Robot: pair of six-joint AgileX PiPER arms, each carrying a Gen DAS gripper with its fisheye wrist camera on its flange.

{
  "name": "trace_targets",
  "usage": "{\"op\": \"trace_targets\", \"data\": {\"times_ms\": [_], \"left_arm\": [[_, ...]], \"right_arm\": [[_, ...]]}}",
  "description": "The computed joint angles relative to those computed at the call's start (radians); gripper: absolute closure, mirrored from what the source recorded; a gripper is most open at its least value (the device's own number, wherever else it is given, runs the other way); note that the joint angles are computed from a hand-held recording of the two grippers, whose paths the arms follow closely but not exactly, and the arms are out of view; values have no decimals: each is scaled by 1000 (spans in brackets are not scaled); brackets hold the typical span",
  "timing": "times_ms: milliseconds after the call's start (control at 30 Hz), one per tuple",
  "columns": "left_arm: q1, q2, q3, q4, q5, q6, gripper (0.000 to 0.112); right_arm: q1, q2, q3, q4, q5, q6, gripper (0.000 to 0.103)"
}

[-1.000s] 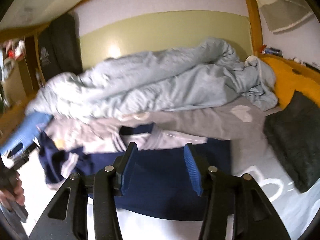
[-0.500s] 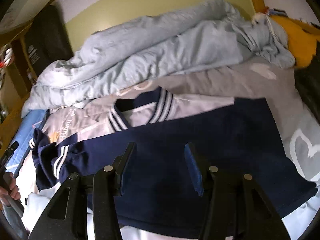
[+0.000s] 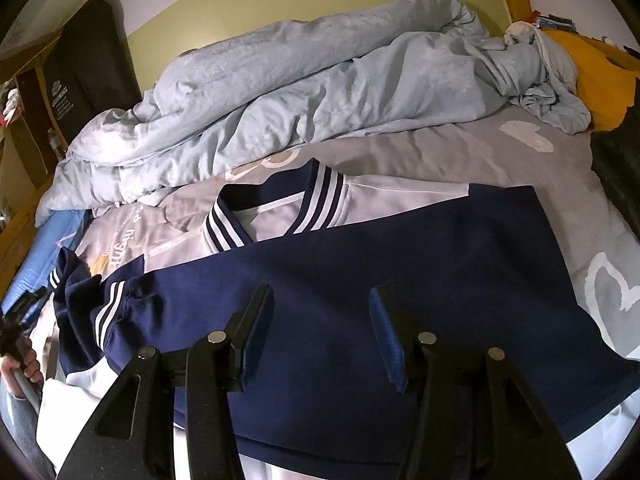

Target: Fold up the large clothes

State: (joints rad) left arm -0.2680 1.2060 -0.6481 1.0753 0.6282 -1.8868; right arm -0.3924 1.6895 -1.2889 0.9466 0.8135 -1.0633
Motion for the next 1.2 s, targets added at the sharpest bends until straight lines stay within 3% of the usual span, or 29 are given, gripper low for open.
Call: {"op": "trace_targets", "data": {"times_ms": [133, 267, 300, 367, 433, 533, 600, 700, 800, 833, 933, 1000, 1067, 1133, 1200], "left_arm": [[26, 85, -26, -68, -3, 47, 60], [-1, 107, -28, -27, -10, 39, 100], [-37, 102, -31, 10, 26, 7, 104], [-105, 73, -35, 47, 88, -32, 106], [-170, -4, -30, 79, 63, -95, 108], [-463, -81, -103, 190, 191, -119, 109], [-663, -21, -190, 240, 349, -87, 109], [-824, 133, -343, 259, 441, -29, 109], [-848, 247, -430, 248, 551, 35, 109], [-842, 248, -420, 238, 551, 36, 109], [-743, 163, -325, 209, 431, -45, 109], [-695, 118, -281, 196, 399, -63, 109], [-657, 115, -281, 144, 482, 24, 108], [-587, 97, -259, 107, 538, 67, 102], [-496, 7, -190, 71, 449, 39, 78]], "right_arm": [[-3, -2, -1, -3, -4, 6, 54], [-12, 1, -9, 3, 7, 9, 54], [-11, 2, -9, 0, 1, 13, 54], [-7, 9, -17, -18, -2, 32, 54], [-14, 22, -34, -20, 35, 48, 54], [-42, 42, -67, 10, 137, 56, 54], [-40, 20, -45, 24, 123, 28, 54], [-26, -6, -17, 20, 78, 9, 54], [-30, 11, -35, 15, 111, 26, 54], [-31, 14, -38, 15, 114, 28, 54], [-30, 10, -35, 12, 100, 27, 54], [-29, 9, -32, 10, 92, 26, 54], [-23, 8, -29, 0, 82, 30, 54], [-15, 9, -26, -10, 74, 35, 54], [-12, 4, -20, -15, 66, 37, 54]]}}
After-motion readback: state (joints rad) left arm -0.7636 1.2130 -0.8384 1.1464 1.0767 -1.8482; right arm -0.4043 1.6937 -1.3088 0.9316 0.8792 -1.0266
